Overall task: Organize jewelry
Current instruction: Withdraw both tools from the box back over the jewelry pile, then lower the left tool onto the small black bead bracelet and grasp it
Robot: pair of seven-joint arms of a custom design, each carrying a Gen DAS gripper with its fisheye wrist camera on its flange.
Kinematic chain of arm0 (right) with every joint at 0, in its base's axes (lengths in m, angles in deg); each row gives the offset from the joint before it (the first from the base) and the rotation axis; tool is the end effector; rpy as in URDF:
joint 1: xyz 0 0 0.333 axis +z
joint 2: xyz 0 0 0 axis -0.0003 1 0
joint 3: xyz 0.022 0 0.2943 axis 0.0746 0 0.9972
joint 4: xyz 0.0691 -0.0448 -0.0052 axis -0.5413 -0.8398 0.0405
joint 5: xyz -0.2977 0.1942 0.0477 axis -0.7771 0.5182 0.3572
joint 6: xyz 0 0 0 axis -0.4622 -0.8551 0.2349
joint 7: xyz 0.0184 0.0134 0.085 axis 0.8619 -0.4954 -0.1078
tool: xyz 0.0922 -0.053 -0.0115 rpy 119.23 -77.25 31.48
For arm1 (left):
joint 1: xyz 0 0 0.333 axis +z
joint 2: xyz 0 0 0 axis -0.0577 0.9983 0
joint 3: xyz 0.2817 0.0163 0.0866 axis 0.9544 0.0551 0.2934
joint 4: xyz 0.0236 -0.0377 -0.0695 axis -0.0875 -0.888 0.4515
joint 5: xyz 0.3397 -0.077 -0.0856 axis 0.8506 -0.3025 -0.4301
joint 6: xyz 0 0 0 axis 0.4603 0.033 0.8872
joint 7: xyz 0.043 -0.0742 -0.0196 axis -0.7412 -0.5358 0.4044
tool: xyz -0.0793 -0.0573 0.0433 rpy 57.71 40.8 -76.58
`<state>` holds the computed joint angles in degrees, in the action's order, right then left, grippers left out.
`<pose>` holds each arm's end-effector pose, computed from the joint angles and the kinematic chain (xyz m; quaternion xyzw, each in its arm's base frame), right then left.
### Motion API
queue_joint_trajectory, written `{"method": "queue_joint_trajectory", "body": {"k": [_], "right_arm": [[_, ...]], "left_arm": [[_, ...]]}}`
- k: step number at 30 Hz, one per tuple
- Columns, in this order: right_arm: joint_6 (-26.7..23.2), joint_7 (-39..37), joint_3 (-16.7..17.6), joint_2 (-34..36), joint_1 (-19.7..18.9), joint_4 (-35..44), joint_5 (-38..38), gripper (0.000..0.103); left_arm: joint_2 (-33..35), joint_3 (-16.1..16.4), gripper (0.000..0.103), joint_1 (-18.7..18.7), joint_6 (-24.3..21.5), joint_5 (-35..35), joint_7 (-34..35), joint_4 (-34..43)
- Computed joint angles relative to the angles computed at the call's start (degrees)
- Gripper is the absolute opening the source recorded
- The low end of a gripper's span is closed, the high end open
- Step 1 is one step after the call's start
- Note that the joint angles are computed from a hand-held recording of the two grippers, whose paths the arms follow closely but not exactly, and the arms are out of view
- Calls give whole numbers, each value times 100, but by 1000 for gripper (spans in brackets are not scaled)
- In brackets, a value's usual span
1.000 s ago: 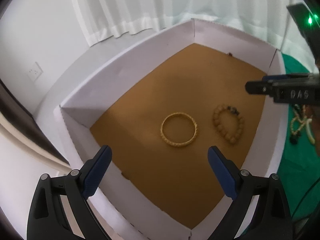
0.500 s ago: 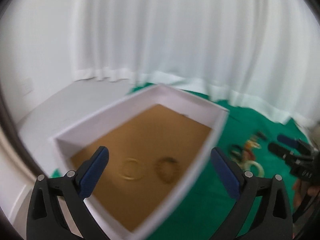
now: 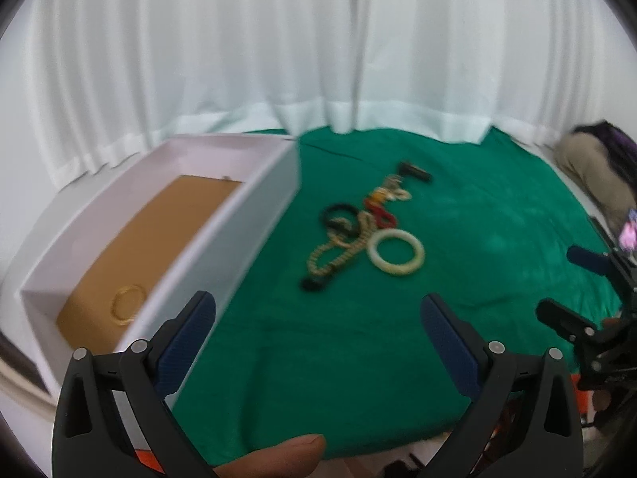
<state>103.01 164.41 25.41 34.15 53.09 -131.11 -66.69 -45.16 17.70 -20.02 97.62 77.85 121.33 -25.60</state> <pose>0.5147 0.5145 0.5131 -0.5539 0.6664 -0.4047 0.2921 0.6417 -0.2938 0.5614 -0.4721 0.7873 -0.3298 0.2203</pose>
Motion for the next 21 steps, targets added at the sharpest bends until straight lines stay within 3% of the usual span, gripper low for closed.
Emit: {"method": "queue_joint_trajectory", "body": {"k": [5,9,11,15,21], "right_arm": [[-442,531,173,-399,78,-689,37,103],[-719,375,301,-303,55,-498,68,103],[-728,323,306,-242,48,-391,95,103],[-735,149,299,-105,82,-147,162,103],[-719,-194,204,143,139,231,379,103]], "left_arm": [[-124,-112,103,37,276,-108,106,-351],[-160,340,103,-324,445,655,-342,-501],[-171,415,103,-406,326,981,-412,-536],[-81,131,103,-198,-138,683,-113,-405],[7,53,103,-114,-325,489,-19,-343]]}}
